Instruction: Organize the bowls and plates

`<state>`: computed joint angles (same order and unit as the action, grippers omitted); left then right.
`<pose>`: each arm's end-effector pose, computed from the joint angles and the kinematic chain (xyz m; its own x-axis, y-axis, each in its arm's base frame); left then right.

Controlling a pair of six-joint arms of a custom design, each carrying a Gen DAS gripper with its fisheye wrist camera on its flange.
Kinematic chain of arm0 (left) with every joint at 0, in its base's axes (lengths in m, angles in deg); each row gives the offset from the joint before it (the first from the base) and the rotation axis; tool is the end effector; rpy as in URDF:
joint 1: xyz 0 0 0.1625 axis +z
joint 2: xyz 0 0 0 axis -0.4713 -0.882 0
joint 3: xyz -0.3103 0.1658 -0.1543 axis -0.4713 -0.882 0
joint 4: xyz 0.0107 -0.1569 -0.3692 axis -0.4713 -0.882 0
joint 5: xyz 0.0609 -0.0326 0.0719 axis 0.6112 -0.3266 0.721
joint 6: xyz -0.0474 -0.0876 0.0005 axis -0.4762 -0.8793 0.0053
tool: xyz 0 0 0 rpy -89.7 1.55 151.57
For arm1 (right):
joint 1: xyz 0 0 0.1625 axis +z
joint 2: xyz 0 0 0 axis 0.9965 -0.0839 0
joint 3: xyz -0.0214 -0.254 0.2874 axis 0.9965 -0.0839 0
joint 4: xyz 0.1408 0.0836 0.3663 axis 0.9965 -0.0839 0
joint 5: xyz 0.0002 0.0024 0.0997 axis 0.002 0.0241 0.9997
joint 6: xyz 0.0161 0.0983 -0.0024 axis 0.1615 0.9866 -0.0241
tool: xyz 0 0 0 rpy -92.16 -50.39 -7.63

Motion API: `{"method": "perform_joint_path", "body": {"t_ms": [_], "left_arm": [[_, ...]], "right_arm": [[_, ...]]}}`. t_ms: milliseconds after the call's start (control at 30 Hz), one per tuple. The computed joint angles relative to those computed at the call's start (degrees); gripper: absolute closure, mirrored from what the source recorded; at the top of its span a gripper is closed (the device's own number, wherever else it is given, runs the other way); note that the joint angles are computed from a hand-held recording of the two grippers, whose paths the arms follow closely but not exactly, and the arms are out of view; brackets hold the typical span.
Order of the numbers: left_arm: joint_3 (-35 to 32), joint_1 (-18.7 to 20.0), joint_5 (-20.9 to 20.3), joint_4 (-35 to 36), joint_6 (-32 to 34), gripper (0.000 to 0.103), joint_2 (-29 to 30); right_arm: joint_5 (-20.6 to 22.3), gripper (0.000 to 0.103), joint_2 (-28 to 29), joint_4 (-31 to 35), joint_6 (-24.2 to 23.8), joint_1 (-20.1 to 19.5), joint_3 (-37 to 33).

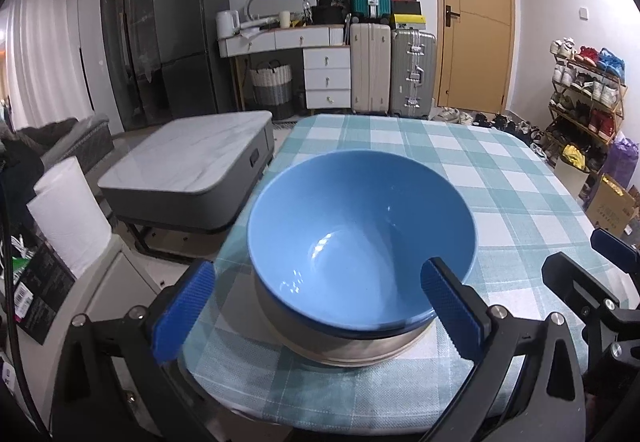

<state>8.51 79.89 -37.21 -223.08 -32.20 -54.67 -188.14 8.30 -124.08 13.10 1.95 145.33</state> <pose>-0.2368 -0.6437 0.0681 -0.6898 0.0853 -0.7189 0.6260 0.5692 -0.5331 0.0777 -0.6792 0.1662 -0.7829 -0.0929 0.6152 -0.5647 0.5212 -0.6399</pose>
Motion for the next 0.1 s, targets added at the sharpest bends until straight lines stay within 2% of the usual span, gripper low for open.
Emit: {"method": "perform_joint_path", "body": {"t_ms": [100], "left_arm": [[0.01, -0.05, 0.14, 0.07, -0.16, 0.000, -0.01]], "right_arm": [[0.10, 0.001, 0.06, -0.11, -0.13, -0.07, -0.01]]}}
